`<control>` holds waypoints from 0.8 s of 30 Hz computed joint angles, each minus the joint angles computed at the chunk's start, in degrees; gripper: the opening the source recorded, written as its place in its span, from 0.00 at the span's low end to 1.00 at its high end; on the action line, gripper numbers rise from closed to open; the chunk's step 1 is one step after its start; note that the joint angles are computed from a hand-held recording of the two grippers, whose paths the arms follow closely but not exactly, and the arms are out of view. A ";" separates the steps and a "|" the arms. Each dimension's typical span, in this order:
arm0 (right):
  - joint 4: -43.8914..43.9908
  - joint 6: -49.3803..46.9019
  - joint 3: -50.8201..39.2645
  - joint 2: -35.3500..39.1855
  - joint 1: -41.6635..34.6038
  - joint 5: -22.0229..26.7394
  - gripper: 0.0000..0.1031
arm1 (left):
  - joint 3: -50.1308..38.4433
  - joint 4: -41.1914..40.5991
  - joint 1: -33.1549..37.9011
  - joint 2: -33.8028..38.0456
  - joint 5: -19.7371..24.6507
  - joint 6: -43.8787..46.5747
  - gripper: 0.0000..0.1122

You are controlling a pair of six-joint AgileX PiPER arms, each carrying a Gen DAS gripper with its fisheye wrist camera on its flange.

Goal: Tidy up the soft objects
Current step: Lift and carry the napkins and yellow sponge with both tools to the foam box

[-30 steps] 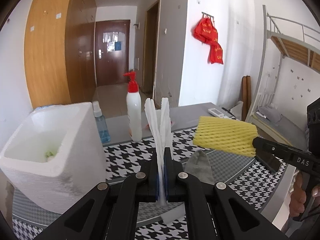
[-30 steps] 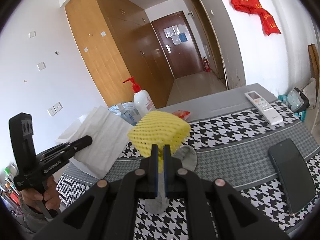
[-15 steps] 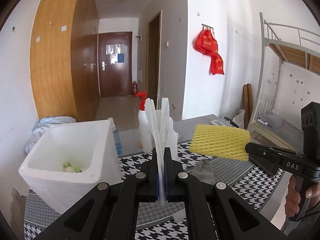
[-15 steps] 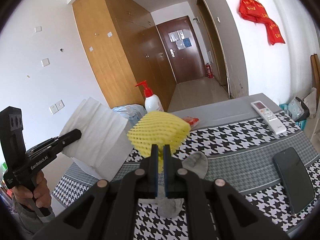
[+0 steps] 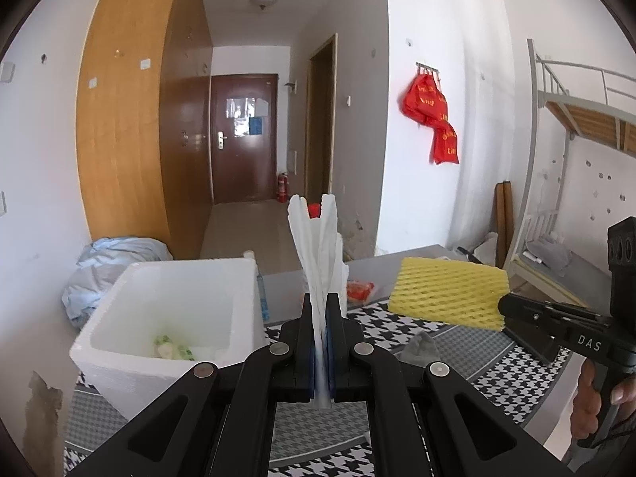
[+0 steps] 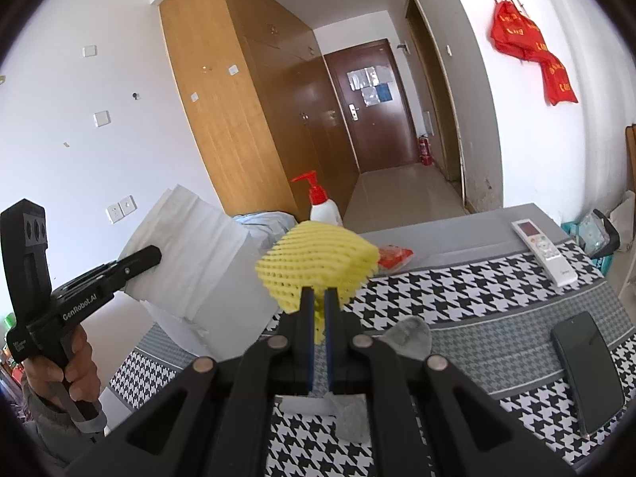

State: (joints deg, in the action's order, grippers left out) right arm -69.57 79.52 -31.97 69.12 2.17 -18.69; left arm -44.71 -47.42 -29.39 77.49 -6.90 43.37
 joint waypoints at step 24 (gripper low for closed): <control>2.41 -2.05 -5.90 4.12 7.22 2.45 0.06 | 1.63 4.33 7.84 -5.24 -0.65 -4.19 0.03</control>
State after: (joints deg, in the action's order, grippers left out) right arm -67.16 77.47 -37.87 73.24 9.40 -16.24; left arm -43.08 -43.09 -21.54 72.25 -7.55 39.17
